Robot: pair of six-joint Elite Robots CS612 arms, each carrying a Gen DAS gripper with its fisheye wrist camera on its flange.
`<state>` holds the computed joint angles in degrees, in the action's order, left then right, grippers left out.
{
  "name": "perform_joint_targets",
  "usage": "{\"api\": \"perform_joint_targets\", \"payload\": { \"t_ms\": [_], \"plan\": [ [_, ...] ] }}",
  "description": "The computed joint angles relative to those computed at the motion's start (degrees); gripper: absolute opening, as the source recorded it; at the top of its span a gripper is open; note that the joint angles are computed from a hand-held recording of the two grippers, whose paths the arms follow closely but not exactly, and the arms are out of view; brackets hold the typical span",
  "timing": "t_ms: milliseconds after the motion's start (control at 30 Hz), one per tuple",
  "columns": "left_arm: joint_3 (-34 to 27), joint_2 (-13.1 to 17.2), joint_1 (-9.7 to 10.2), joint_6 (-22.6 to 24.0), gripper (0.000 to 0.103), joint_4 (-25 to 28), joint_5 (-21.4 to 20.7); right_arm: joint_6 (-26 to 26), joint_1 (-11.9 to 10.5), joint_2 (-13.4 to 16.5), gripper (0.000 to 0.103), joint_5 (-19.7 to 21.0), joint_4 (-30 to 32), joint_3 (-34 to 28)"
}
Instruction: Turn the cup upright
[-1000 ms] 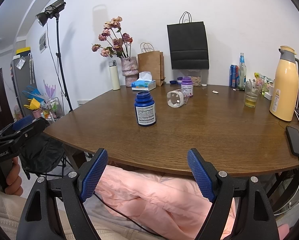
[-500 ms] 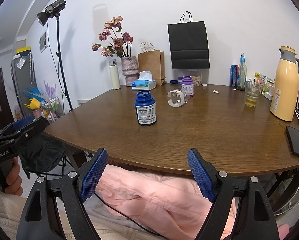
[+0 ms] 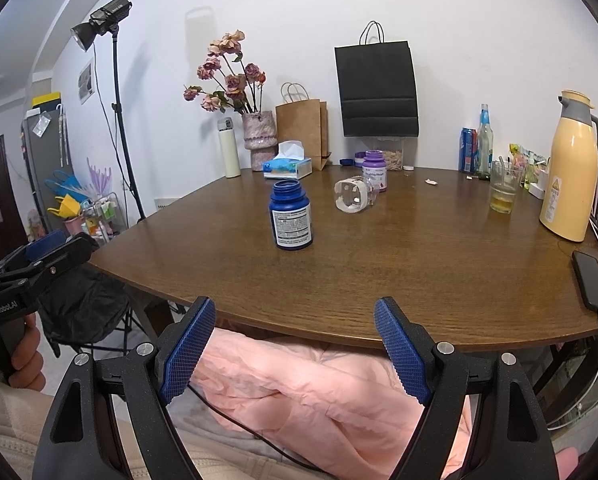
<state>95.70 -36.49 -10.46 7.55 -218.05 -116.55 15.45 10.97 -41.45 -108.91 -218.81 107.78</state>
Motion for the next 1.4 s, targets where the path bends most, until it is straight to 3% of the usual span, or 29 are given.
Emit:
{"api": "perform_joint_targets", "payload": {
  "t_ms": [533, 667, 767, 867, 1033, 1267, 1400],
  "plan": [
    [-0.2, -0.13, -0.03, 0.19, 0.103, 0.95, 0.23, -0.3, -0.18, -0.16, 0.086, 0.18, 0.31, -0.14],
    [-2.26, 1.47, -0.99, 0.75, 0.103, -2.9, 3.55, -5.52, -0.43, 0.49, 0.086, -2.84, 0.01, -1.83],
    [-6.0, 2.66, -1.61, -1.91, 0.103, -1.48, 5.02, -7.1, -1.98, 0.26, 0.086, -3.11, 3.65, -4.1],
    [-10.84, 3.65, -2.42, -2.54, 0.103, 3.7, 6.22, -6.22, -4.23, 0.49, 0.086, -0.79, 3.9, -6.57],
    [-19.12, 6.43, -4.48, 2.3, 0.103, 11.88, 10.64, -6.65, -7.02, 1.89, 0.086, 0.87, 9.62, -13.48],
    [-34.81, 11.16, -5.48, 8.7, 0.103, 36.3, 4.92, 2.13, -12.33, 5.85, 0.086, 11.96, 30.12, -27.27],
    [-43.92, 14.72, -5.68, 8.09, 0.103, 45.85, 3.14, 4.29, -13.38, 10.53, 0.086, 10.58, 38.82, -37.23]
  ]
}}
